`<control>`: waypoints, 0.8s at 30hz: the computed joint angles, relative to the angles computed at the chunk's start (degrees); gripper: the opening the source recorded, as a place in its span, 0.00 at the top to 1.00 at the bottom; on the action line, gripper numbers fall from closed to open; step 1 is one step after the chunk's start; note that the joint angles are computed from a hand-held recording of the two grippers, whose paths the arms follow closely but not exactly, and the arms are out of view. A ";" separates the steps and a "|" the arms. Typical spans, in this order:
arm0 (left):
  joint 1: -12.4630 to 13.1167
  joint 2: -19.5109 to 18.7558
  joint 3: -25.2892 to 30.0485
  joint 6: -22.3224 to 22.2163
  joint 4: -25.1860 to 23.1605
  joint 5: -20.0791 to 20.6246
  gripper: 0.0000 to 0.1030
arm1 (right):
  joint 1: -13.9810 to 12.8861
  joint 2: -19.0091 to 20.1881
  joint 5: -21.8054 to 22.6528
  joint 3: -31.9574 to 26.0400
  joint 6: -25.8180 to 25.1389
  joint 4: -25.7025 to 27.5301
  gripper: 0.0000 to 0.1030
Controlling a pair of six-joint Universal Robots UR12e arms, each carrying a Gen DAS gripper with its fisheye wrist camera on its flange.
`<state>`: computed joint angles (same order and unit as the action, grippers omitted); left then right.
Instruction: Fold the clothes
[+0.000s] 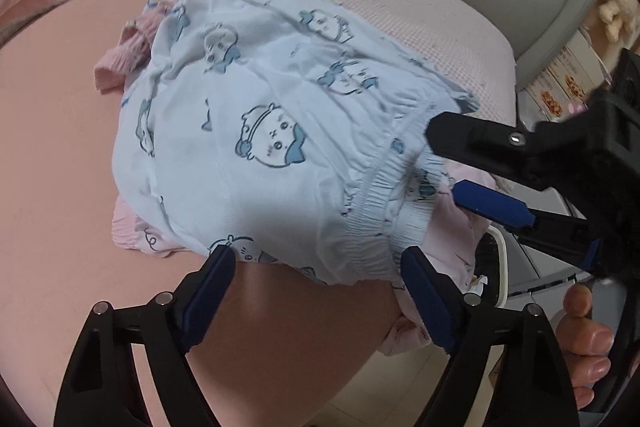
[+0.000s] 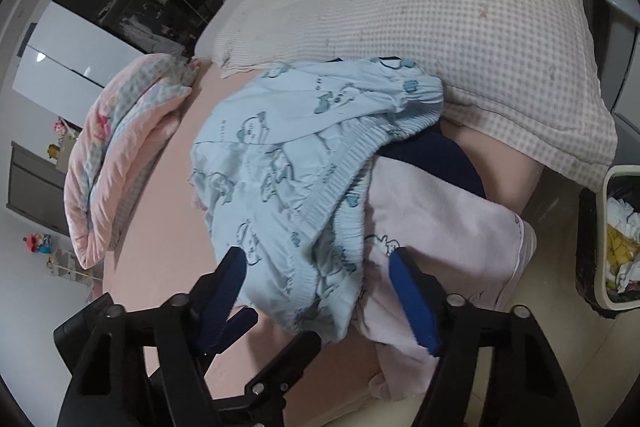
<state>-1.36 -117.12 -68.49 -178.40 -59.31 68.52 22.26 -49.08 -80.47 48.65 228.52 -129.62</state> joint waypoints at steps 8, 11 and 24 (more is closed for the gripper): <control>0.58 -1.05 1.07 -2.84 -1.45 -2.87 0.29 | 0.85 2.04 -4.70 -4.63 -6.60 6.01 0.41; 0.79 -1.22 1.18 -2.98 -1.45 -3.96 0.34 | 0.70 2.53 -4.56 -5.20 -6.79 6.06 0.45; -0.42 -0.74 -1.46 -0.10 5.56 -1.62 0.52 | -0.04 2.87 -2.27 -5.47 -6.04 5.88 0.64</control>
<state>-1.77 -117.86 -69.95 -178.49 -53.74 66.90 22.22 -46.21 -82.74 43.18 222.48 -123.74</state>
